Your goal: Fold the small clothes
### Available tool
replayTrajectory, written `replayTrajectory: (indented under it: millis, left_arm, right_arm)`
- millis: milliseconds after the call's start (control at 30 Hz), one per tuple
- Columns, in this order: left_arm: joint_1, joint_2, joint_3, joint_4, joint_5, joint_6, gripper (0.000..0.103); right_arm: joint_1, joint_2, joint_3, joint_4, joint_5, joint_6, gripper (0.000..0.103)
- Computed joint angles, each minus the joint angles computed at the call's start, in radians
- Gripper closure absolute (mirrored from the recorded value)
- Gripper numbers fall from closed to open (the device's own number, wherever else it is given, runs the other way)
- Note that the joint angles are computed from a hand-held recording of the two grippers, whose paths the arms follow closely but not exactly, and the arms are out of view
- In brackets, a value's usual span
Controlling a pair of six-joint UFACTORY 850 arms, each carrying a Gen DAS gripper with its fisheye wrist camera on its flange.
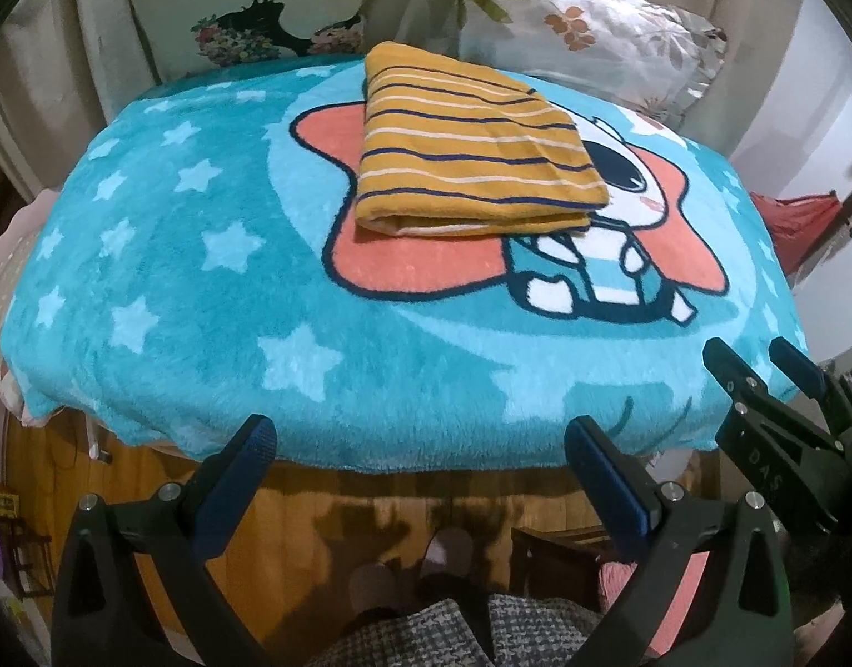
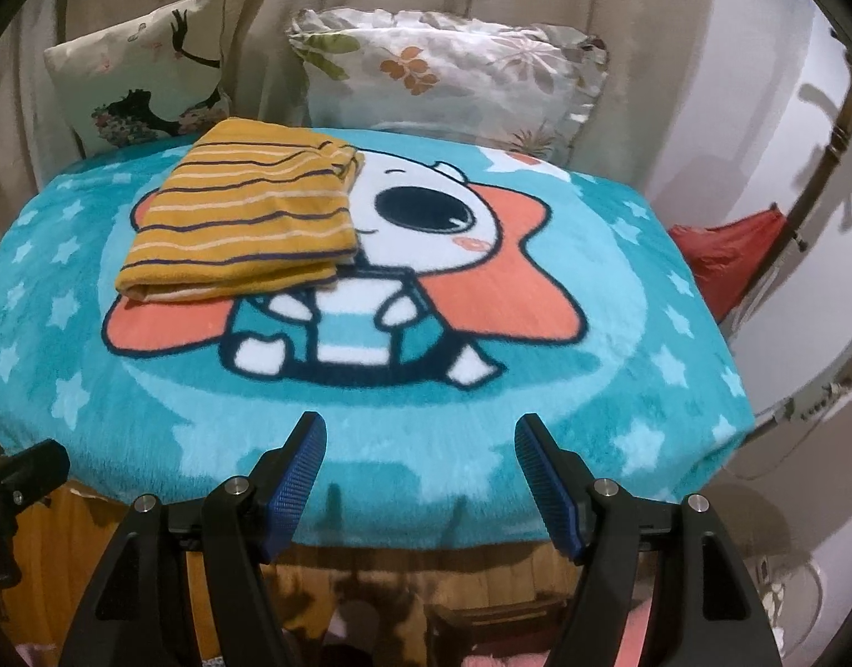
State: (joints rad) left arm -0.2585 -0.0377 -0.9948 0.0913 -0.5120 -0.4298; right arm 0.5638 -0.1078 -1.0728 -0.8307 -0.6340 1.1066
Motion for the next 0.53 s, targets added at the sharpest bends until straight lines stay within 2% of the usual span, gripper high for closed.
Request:
replayTrajectory:
  millis: [300, 533]
  left_arm:
    - [0.000, -0.050, -0.046, 0.067, -0.020, -0.131, 0.000]
    - [-0.007, -0.097, -0.094, 0.079, -0.038, -0.159, 0.000]
  right_arm:
    - [-0.043, -0.065, -0.066, 0.034, 0.092, -0.131, 0.028]
    - [-0.076, -0.105, -0.109, 0.083, 0.137, -0.221, 0.028]
